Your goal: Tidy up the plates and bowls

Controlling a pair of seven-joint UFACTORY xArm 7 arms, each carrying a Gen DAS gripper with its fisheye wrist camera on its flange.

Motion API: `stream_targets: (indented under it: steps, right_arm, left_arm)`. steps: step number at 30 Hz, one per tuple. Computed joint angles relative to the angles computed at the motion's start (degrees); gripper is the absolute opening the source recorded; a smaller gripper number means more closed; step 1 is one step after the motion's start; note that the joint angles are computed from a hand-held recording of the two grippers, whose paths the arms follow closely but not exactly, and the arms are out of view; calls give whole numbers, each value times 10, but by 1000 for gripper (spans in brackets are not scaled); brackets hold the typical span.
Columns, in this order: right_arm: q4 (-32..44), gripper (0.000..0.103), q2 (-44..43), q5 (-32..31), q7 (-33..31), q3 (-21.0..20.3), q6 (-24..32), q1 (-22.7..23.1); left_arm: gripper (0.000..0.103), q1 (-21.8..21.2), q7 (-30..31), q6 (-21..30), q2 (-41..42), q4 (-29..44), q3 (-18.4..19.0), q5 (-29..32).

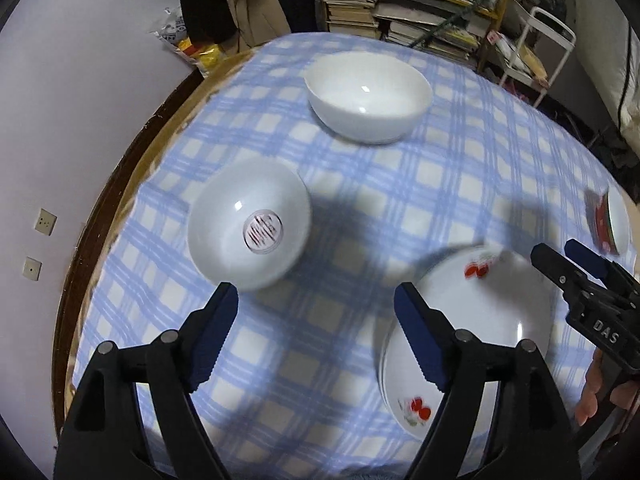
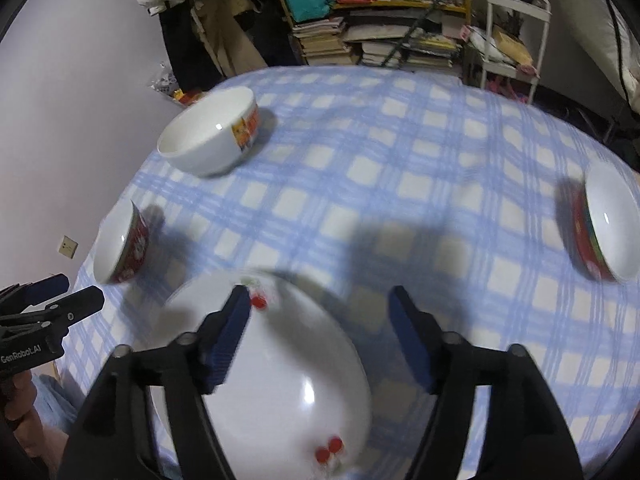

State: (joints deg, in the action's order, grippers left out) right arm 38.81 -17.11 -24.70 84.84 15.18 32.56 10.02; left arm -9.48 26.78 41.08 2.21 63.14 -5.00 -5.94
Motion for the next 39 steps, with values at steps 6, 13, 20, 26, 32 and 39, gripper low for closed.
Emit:
stream_targets:
  steps: [6,13,20,26,32,39]
  right_arm:
    - [47,88,51,24,-69,-43,-62,-16]
    - [131,89,124,47,-161,-79,-51,-27]
    - [203,89,198,58,-214,-110,-31,-26]
    - [249,89,261,124,-268,-126,-58,-27]
    - [294,89,314,219,-342,-123,-62,-38]
    - [328,28,355,325,-426,-103,-51,-58]
  left_arm:
    - [81,-3,-18,50,82,128,-4,-2]
    - [81,-17,-52,81,193,279,-5,23]
    - [81,-32,-78,115,308,419,-4,41]
    - [81,-30,-80,148,376,498,-16,19]
    - [57,-43,-73,154,413,537,-16,20]
    - [17,-50,-91,230,476,636,-14,9]
